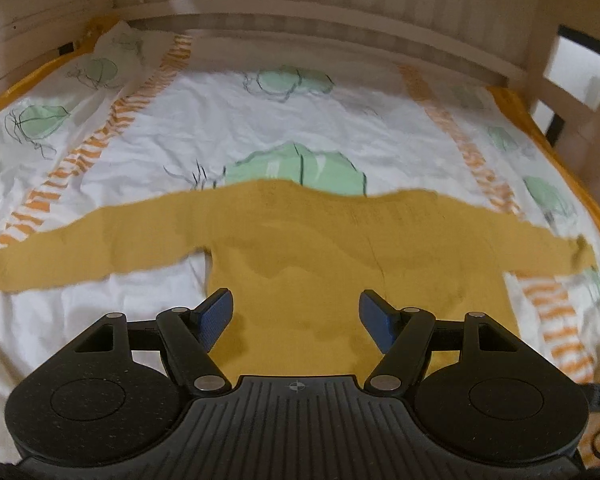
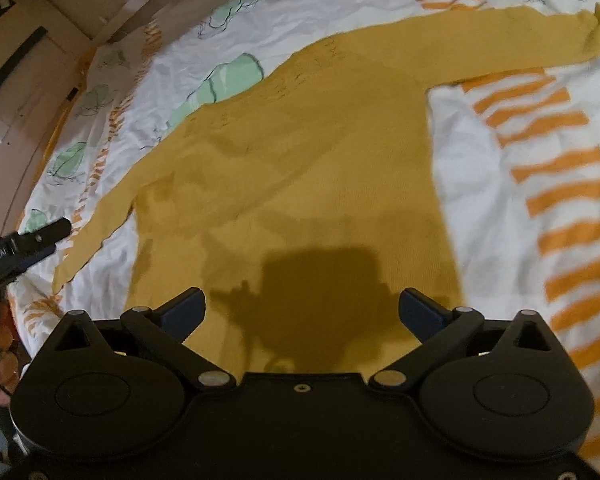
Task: Fold small clothes
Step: 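Move the right tool to a sweater sleeve cuff and grasp it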
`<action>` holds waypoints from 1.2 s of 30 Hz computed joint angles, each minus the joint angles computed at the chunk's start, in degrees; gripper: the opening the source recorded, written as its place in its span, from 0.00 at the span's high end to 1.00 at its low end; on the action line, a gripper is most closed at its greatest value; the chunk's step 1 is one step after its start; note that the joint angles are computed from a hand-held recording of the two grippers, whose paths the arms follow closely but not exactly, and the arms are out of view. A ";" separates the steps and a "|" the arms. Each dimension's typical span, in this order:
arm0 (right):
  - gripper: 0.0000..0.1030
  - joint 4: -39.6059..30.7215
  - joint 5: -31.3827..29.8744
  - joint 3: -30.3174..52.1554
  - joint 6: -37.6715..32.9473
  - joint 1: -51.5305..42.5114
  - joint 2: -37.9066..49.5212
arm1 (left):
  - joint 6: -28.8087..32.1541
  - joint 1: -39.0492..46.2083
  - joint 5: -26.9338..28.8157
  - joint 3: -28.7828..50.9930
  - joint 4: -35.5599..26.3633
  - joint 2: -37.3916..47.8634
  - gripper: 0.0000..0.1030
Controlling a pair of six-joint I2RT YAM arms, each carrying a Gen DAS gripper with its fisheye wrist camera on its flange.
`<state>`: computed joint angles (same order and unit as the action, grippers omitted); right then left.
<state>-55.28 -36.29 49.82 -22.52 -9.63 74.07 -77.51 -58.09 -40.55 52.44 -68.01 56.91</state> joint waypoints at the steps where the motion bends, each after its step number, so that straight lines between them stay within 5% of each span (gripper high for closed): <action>1: 0.00 1.52 0.72 0.47 -0.12 0.17 0.76 | 3.00 2.41 0.22 -0.95 2.17 -0.50 0.34; 7: 0.00 2.67 6.03 11.25 1.94 -0.29 12.85 | 22.24 18.18 6.12 -6.04 17.50 0.77 0.34; 13: 0.01 10.35 11.29 23.97 6.57 -5.40 24.17 | 31.69 26.40 9.91 -9.32 28.11 7.87 0.34; 18: 0.06 15.28 13.27 36.03 15.01 -11.39 35.16 | 35.26 30.43 17.07 -11.10 34.31 11.46 0.34; 21: 0.08 16.93 16.58 43.55 18.37 -13.45 41.42 | 36.23 29.63 16.69 -10.45 34.36 14.25 0.34; 28: 0.31 14.21 19.62 62.51 24.77 -16.78 56.96 | 36.50 32.60 22.45 -10.54 36.85 19.89 0.34; 36: 0.34 15.11 22.48 73.21 28.69 -16.57 67.04 | 37.83 32.82 20.29 -10.17 38.59 22.64 0.33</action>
